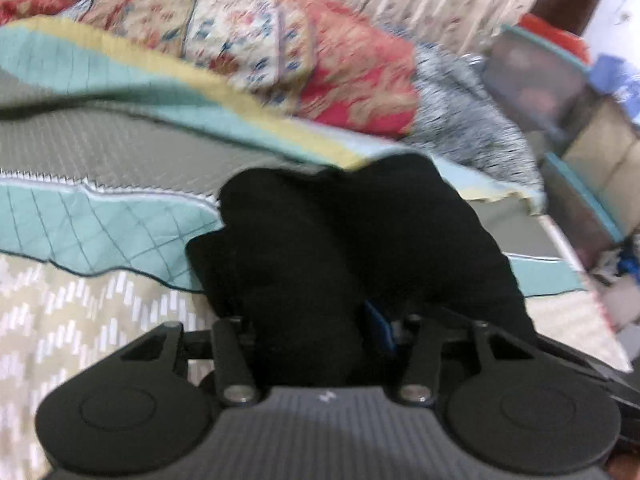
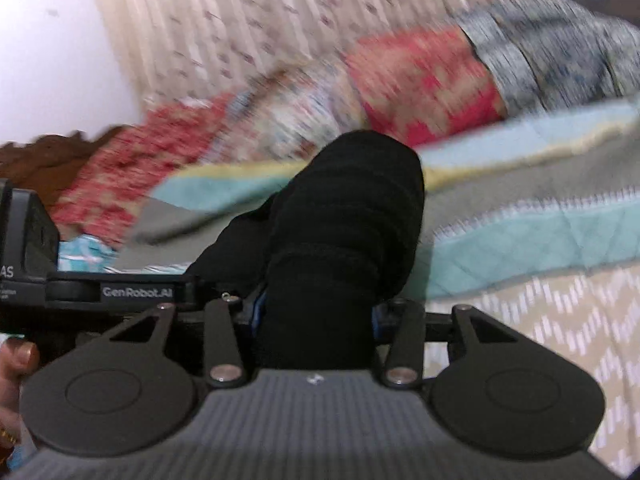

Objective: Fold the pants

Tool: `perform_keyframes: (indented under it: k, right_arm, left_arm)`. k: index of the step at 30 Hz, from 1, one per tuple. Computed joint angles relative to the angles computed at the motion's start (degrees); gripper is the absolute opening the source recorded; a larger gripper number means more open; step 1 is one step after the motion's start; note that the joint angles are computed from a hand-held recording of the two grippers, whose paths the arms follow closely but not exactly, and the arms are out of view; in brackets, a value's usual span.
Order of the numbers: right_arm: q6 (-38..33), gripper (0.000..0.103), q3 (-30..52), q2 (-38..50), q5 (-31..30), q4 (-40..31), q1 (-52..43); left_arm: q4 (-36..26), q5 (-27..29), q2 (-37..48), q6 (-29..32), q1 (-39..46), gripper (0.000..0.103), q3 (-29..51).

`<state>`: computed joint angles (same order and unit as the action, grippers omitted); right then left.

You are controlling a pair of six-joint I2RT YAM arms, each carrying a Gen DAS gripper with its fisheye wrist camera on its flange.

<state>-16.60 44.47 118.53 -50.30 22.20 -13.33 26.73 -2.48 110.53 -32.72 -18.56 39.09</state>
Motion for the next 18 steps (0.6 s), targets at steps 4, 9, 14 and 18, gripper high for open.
perform_keyframes:
  k: [4, 9, 14, 18]
  right_arm:
    - [2.67, 0.061, 1.28, 2.23, 4.32, -1.77, -0.26]
    - [5.27, 0.068, -8.08, -8.15, 10.33, 2.25, -1.07]
    - [-0.41, 0.077, -23.68, -24.37, 5.93, -0.02, -9.91]
    - [-13.93, 0.079, -29.42, -35.89, 0.86, -18.95, -20.33]
  left_arm:
    - [0.16, -2.7, 1.0, -1.68, -0.97, 0.055, 0.09]
    - [-10.36, -11.48, -10.11, -5.1, -6.31, 0.056, -3.25]
    - [-27.45, -23.31, -25.36, -14.39, -17.87, 0.075, -9.15]
    - [-43.98, -29.45, -31.21, -28.99, -31.98, 0.079, -9.58]
